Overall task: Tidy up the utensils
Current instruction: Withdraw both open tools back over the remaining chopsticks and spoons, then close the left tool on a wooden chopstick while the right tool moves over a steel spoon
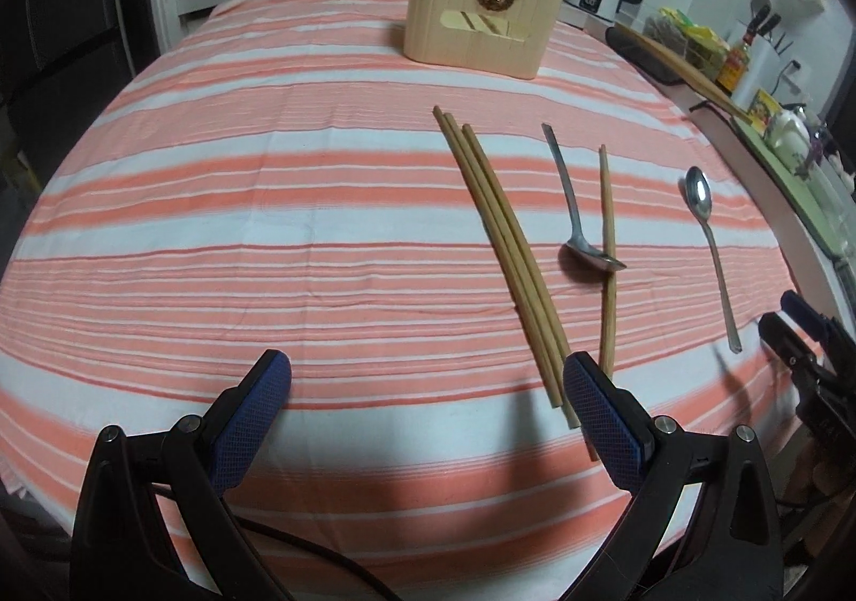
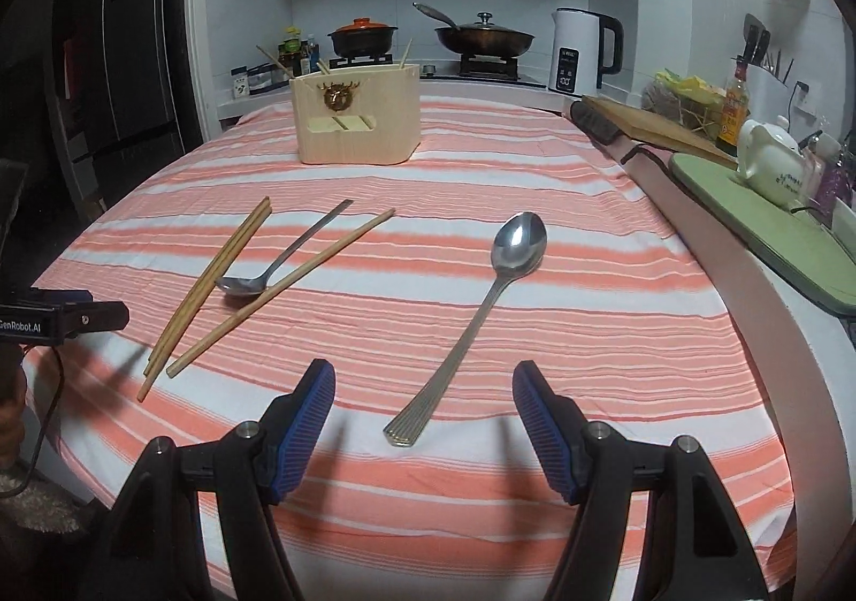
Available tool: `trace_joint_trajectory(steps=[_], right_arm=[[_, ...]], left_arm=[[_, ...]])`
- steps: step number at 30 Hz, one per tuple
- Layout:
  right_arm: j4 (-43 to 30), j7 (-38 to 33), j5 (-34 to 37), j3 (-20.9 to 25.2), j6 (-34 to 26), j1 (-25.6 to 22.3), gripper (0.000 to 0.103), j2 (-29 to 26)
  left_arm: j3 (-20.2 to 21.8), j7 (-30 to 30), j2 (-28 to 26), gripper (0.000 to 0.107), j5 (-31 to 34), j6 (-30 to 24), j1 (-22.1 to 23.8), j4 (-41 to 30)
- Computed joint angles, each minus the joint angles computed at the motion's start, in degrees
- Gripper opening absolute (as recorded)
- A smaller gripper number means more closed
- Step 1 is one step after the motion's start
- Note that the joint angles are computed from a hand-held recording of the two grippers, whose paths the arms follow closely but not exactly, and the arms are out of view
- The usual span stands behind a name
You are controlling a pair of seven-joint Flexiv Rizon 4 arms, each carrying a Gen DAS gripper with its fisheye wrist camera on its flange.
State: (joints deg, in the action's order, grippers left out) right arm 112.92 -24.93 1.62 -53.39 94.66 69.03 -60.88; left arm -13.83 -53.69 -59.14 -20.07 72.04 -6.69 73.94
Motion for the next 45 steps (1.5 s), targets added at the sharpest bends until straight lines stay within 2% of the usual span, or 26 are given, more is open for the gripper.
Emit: trace_joint_trajectory(steps=[7,12,21,27,31,33,36,38,39,41,45], right_arm=[[-1.85,-1.64,-0.73,1.75,0.89,-1.60,0.070,0.56],[-1.27,-1.30,0.06,1.52,0.88,-1.19,0.070,0.34],[-0.64,-1.23,0.94,0.02,0.96,0.28,0.070,-0.66],[-0.25,-1.19,1.18,-0.03,0.85,0.24,0.070,-0.72],[0.30,-0.88,1.27,-0.45,0.44,0.60,0.070,-0.77],[0.53,-0.62,1.24,-0.69,0.03,0.83,0.070,-0.83],[0.82,-0.14,1.12,-0.68,-0.13,0.72,0.070,-0.68],[0.98,0.11,1.10,-0.74,-0.04,0.71,0.070,-0.70],[1.01,0.18,1.07,-0.75,0.01,0.68,0.070,-0.71],[0.98,0.24,1.08,-0.77,0.25,0.60,0.070,-0.74],[0.77,0.05,1.10,-0.90,0.52,0.66,0.070,-0.99]], left_arm=[[2.55,-1.72,-1.46,0.102,1.36,-2.13,-1.71,-2.91],[2.54,-1.93,-2.07,0.102,1.85,-3.32,-1.80,-3.93],[4.49,-2.29,-2.41,0.102,4.43,-1.68,-3.34,-4.17],[6.08,-4.17,-3.08,0.103,5.38,-3.04,-4.20,-6.21],[6.87,-5.46,-2.99,0.102,6.19,-2.01,-4.53,-6.01],[9.61,-8.92,-3.37,0.098,8.34,-2.17,-5.81,-7.12],[7.38,-7.96,-3.22,0.097,7.06,-2.14,-4.34,-6.52],[1.69,-4.57,-2.56,0.098,4.84,-1.47,-1.02,-4.25],[0.42,-3.79,-2.22,0.098,3.96,-1.23,-0.38,-3.42],[0.00,-2.46,-1.89,0.098,3.43,-0.69,-0.44,-2.72],[2.96,-1.41,-1.67,0.098,4.92,0.36,-2.76,-2.27]])
